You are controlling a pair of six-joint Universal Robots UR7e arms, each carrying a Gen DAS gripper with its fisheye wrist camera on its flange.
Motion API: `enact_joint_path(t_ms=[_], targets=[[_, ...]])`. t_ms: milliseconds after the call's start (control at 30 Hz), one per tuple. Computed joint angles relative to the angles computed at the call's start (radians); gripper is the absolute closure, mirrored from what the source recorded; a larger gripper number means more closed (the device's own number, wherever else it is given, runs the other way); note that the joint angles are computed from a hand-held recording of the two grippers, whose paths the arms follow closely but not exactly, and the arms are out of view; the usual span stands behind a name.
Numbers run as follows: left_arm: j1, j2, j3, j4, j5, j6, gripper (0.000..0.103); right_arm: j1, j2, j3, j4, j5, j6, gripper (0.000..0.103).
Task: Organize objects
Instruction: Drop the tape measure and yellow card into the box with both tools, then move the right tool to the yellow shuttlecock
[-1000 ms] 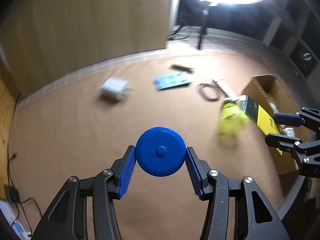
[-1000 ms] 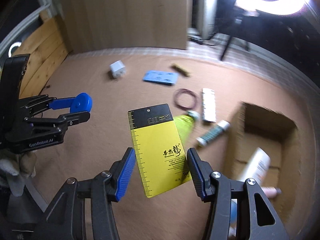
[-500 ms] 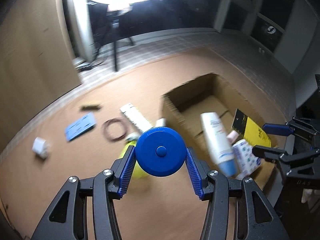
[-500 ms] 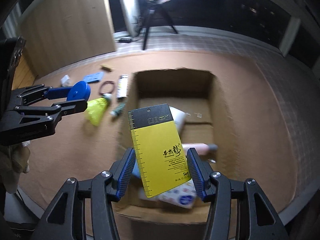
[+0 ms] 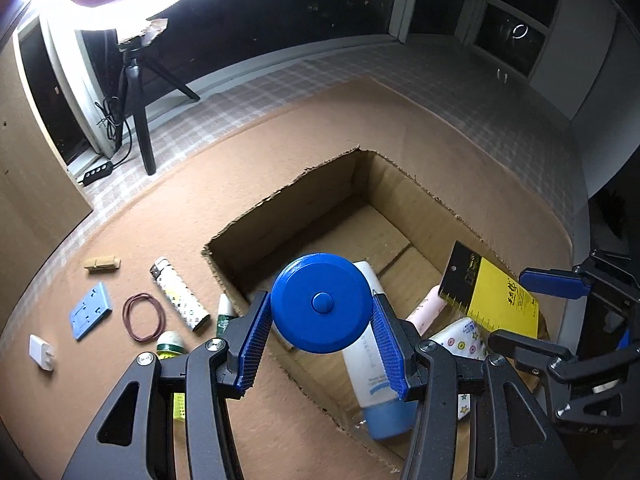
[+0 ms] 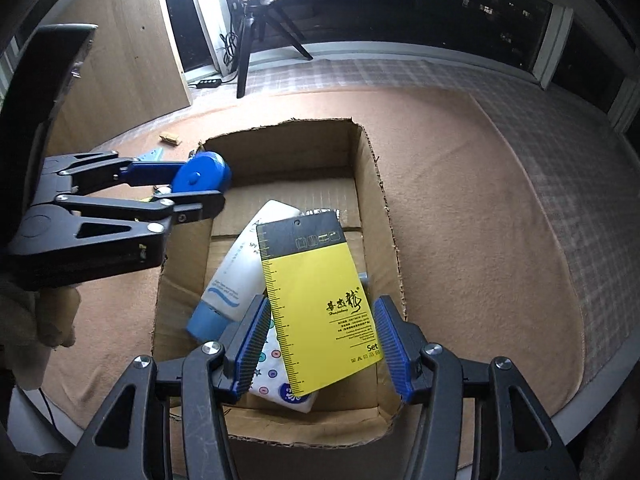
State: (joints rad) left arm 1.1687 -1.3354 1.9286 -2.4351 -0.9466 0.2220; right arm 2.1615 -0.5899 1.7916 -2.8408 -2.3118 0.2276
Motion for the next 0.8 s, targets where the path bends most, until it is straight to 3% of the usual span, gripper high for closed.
enact_joint_path(t_ms=[67,133,367,567,800], targets=[[0.002,-0.001,-0.007,0.017,-0.011,-0.009,0.034,-0.003,-0.001,0.008,-0.021,0.004,-0.006,0.042],[0.002,-0.01,-0.003,0.008,-0.017,-0.009,0.029,-0.007,-0.004,0.015,-0.036,0.015,-0.008,0.039],[0.013,-0.082,0.023,-0.004,-0.015,-0.019,0.029,0.003,-0.003,0.023,-0.08,0.039,0.008,0.039],[0.066,-0.204,0.058,0.013,-0.002,-0.002,0.029,0.028,0.009,0.013,-0.152,0.105,0.011,0.039],[0.153,-0.284,0.06,0.044,0.011,0.03,0.029,0.03,0.073,-0.079,-0.155,0.281,0.028,0.039]])
